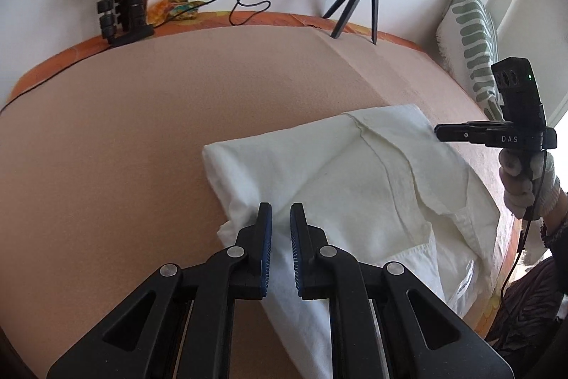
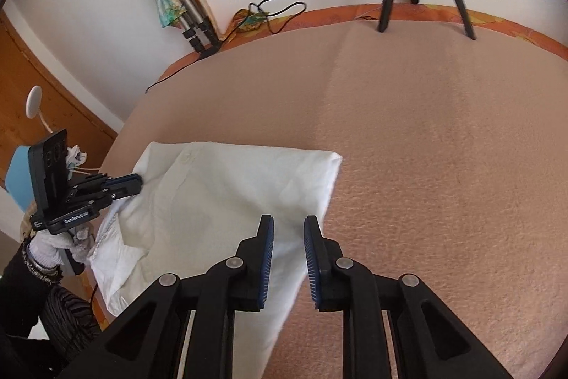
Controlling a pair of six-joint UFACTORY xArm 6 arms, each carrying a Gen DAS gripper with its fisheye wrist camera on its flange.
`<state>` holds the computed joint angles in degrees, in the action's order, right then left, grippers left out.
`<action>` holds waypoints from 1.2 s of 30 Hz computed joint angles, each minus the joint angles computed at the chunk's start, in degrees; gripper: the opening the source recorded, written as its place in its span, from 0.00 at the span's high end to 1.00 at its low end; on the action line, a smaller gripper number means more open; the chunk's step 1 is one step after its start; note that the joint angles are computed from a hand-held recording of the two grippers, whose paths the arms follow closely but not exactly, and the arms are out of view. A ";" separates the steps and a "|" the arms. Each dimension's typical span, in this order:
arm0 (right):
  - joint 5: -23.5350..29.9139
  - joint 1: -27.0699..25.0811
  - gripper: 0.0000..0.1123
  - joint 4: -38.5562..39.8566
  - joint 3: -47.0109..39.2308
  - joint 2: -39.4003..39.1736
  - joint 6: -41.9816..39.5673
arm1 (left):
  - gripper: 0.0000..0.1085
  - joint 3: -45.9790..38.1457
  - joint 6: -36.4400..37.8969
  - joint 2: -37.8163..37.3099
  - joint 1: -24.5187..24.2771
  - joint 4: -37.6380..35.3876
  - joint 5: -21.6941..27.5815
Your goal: Fold small clothes
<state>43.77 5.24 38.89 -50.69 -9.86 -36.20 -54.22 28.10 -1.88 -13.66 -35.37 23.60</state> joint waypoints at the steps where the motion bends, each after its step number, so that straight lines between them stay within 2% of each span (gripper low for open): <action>1: 0.11 -0.48 0.80 0.55 0.05 -0.46 0.05 | 0.91 1.07 -2.10 -1.17 0.51 1.59 -0.33; 3: 0.91 -1.70 0.76 4.57 0.35 -1.53 -1.96 | 0.91 3.50 -7.04 -4.03 1.58 4.56 -0.81; 6: 1.57 -2.94 0.65 8.25 1.21 -3.33 -4.95 | 0.89 7.26 -5.23 -9.63 2.65 -1.77 -0.32; 8: 3.72 -4.00 0.62 11.02 1.10 -3.51 -6.62 | 0.80 9.81 -5.07 -13.33 3.15 -5.00 0.33; 9: 4.52 -4.46 0.59 12.31 1.05 -3.36 -7.07 | 0.71 10.68 -4.28 -14.70 3.51 -7.69 1.34; 10: 4.64 -4.56 0.56 13.36 1.07 -3.18 -7.09 | 0.66 11.46 -4.03 -15.81 3.81 -9.79 2.24; 12: 5.89 -5.21 0.43 15.06 0.81 -2.42 -7.01 | 0.66 12.48 -3.87 -17.15 4.63 -14.47 4.91; 15: 9.97 -6.98 0.43 17.02 -0.07 -0.71 -6.77 | 0.66 13.51 -3.03 -17.66 6.00 -22.66 10.05; 22: 14.07 -9.12 0.40 20.24 -0.96 2.67 -6.50 | 0.65 18.22 -1.95 -18.77 7.59 -36.86 15.75; 29: 15.47 -8.50 0.40 22.66 -2.77 6.53 -6.19 | 0.65 18.40 -1.16 -17.46 6.69 -39.72 17.99; 34: 17.52 -8.12 0.41 25.05 -3.61 8.20 -7.82 | 0.65 17.45 1.01 -15.96 5.65 -40.87 17.73; 36: 18.05 -7.68 0.48 25.21 -3.95 8.79 -8.05 | 0.65 17.42 1.93 -15.72 5.53 -41.45 17.48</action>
